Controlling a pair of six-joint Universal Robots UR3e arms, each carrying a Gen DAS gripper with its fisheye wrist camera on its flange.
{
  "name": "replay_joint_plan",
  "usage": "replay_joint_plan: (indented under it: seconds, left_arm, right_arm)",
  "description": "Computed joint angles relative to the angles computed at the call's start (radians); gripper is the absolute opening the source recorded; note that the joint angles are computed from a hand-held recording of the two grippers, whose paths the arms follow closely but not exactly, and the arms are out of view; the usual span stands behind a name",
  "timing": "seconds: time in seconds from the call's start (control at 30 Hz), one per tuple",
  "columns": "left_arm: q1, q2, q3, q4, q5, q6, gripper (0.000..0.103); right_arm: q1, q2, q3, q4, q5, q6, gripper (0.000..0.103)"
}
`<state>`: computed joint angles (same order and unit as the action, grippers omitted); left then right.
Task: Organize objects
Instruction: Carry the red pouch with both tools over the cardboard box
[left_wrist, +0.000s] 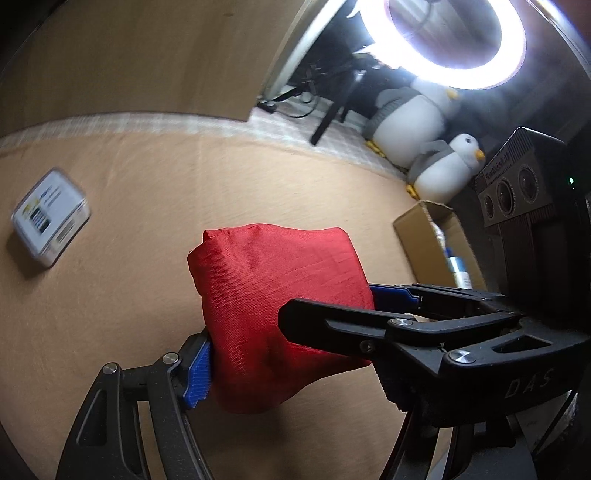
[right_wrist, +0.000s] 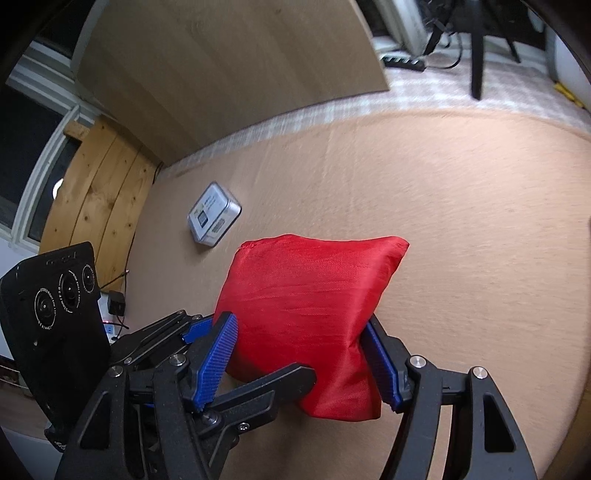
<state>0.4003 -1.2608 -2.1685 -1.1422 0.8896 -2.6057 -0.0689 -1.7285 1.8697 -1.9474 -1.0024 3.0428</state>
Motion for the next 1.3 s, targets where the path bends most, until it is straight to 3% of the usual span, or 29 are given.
replay_joint_plan:
  seconds: [0.23,0.47,0.7,0.97,1.3]
  left_arm:
    - [-0.220,-0.074,0.069,0.176,0.016,-0.193,0.075]
    - [-0.491,-0.254,0.210,0.387,0.084,-0.409,0.075]
    - [-0.750,-0.506,0.457,0.508,0.185,-0.577,0.074]
    - [-0.934,-0.776,0.829,0.464,0.260,-0.655,0.073]
    - [-1.051,-1.104,1.343,0.287,0.329,-0.695,0.072]
  right_arm:
    - [-0.184,-0.190,0.026,0.176,0.026,-0.134,0.064]
    - [-0.503,-0.350,-0.023,0.498,0.073,-0.415,0.064]
    - [-0.810,-0.371,-0.123,0.754,0.086,-0.697,0.064]
    - [-1.053,-0.300,-0.208,0.849,0.071,-0.888,0.064]
    - [-1.150,-0.163,-0.244,0.750,0.057,-0.908,0.064]
